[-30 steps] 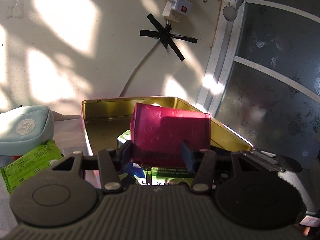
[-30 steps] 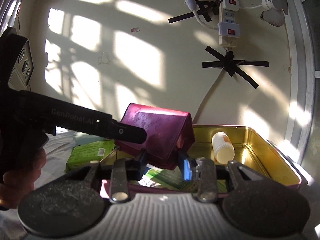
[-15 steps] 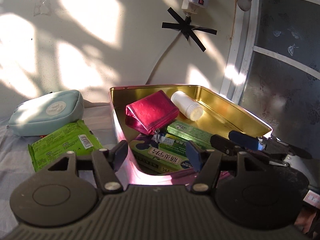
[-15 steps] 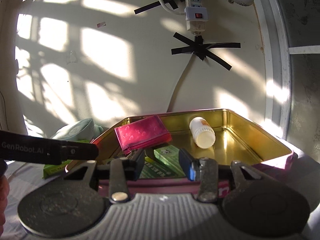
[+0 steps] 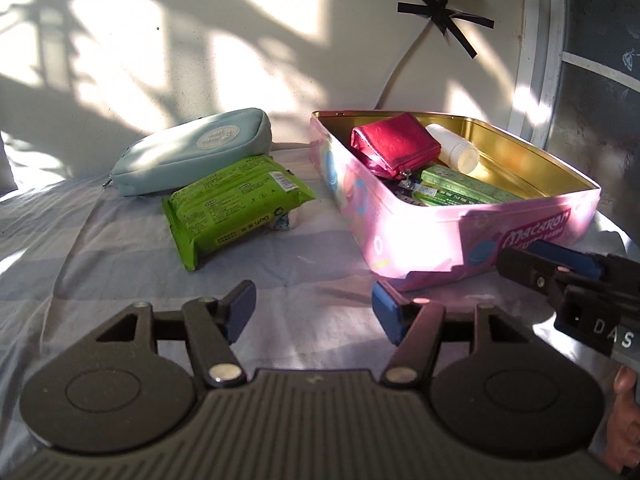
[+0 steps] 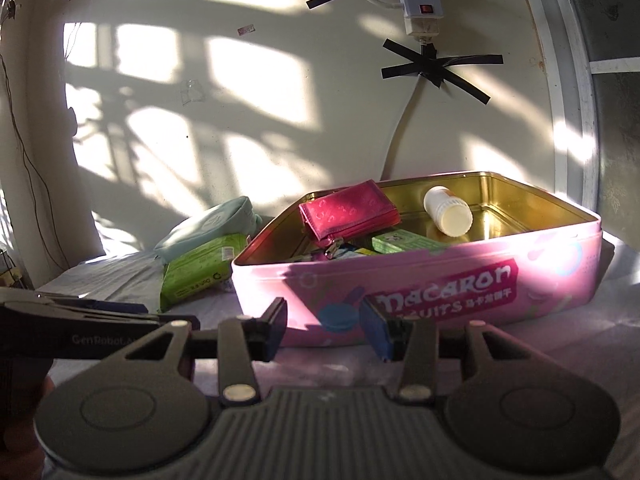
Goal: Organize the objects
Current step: 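Withdraw the right gripper from the pink tin, then move the right gripper to the green wet-wipes pack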
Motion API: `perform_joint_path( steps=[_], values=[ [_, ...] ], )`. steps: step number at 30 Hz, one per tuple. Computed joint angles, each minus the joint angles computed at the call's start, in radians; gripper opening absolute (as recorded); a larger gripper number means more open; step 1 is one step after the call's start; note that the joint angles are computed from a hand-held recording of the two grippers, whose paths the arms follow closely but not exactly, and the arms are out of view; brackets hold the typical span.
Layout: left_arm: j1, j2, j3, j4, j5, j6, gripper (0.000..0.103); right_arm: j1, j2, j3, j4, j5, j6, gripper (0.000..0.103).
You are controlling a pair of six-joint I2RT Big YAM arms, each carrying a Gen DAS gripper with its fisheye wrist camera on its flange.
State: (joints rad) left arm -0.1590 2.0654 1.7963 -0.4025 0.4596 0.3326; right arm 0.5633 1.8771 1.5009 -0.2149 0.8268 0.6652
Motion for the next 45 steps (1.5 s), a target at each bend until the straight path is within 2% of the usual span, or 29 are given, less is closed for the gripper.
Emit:
perform_joint_path(
  steps=[5,14,17,24,39,45],
  values=[
    [0.04,0.033,0.03,-0.009,-0.043,-0.028,0.066,0.01,0.044,0.059,-0.037,-0.058,-0.005,0.045],
    [0.103,0.092,0.093,0.021,-0.123,-0.103,0.07,0.02,0.128,0.192,-0.102,-0.158,-0.058,0.046],
    [0.121,0.107,0.12,0.001,-0.078,-0.153,0.071,0.02,0.153,0.23,-0.125,-0.18,-0.068,0.047],
    [0.119,0.101,0.1,0.021,-0.047,-0.139,0.072,0.009,0.166,0.249,-0.148,-0.236,-0.038,0.049],
    [0.123,0.111,0.118,0.007,-0.037,-0.16,0.074,-0.004,0.143,0.196,-0.084,-0.289,0.004,0.055],
    [0.128,0.116,0.125,0.008,-0.031,-0.184,0.075,-0.004,0.153,0.219,-0.113,-0.3,-0.009,0.056]
  ],
)
